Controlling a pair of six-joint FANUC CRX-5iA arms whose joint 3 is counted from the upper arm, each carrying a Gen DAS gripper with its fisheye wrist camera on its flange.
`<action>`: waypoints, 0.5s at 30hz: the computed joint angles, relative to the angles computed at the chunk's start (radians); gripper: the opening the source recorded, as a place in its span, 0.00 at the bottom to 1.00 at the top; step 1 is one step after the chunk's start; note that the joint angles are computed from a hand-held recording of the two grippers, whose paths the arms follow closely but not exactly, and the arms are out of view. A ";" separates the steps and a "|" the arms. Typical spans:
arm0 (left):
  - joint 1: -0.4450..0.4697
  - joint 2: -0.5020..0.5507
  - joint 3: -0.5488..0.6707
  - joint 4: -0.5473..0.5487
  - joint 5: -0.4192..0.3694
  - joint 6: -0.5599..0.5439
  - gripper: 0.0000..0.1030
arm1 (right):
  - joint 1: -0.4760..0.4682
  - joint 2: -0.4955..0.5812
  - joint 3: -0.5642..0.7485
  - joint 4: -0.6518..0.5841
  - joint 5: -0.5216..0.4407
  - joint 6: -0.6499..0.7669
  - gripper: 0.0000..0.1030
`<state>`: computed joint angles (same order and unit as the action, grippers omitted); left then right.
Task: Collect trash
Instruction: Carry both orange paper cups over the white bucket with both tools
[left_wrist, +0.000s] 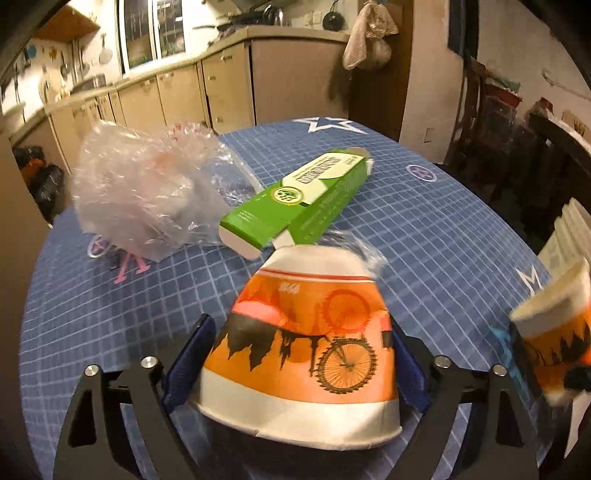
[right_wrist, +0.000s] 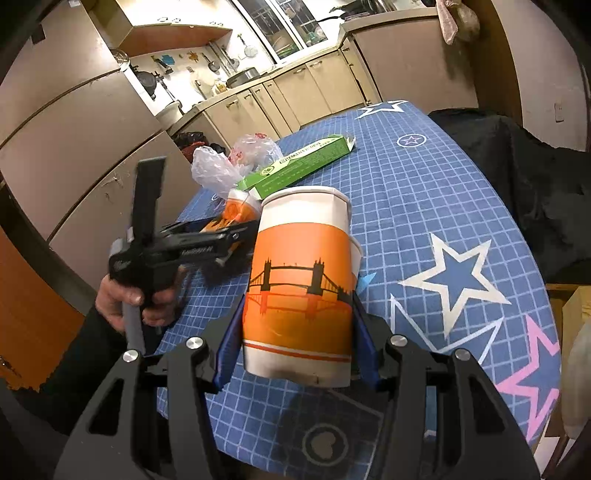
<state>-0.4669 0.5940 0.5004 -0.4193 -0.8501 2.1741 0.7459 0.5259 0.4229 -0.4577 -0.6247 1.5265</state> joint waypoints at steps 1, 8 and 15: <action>-0.011 -0.006 -0.001 -0.017 -0.011 0.018 0.83 | 0.001 0.002 0.003 0.006 -0.002 -0.003 0.49; -0.121 -0.045 0.016 -0.206 -0.187 0.260 0.81 | 0.032 0.029 0.029 0.126 0.010 -0.057 0.49; -0.182 -0.056 0.040 -0.333 -0.341 0.407 0.81 | 0.062 0.032 0.025 0.223 0.029 -0.099 0.49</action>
<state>-0.6494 0.5377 0.5407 -0.7523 -1.1908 2.5814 0.8076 0.5581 0.4474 -0.2349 -0.5952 1.4278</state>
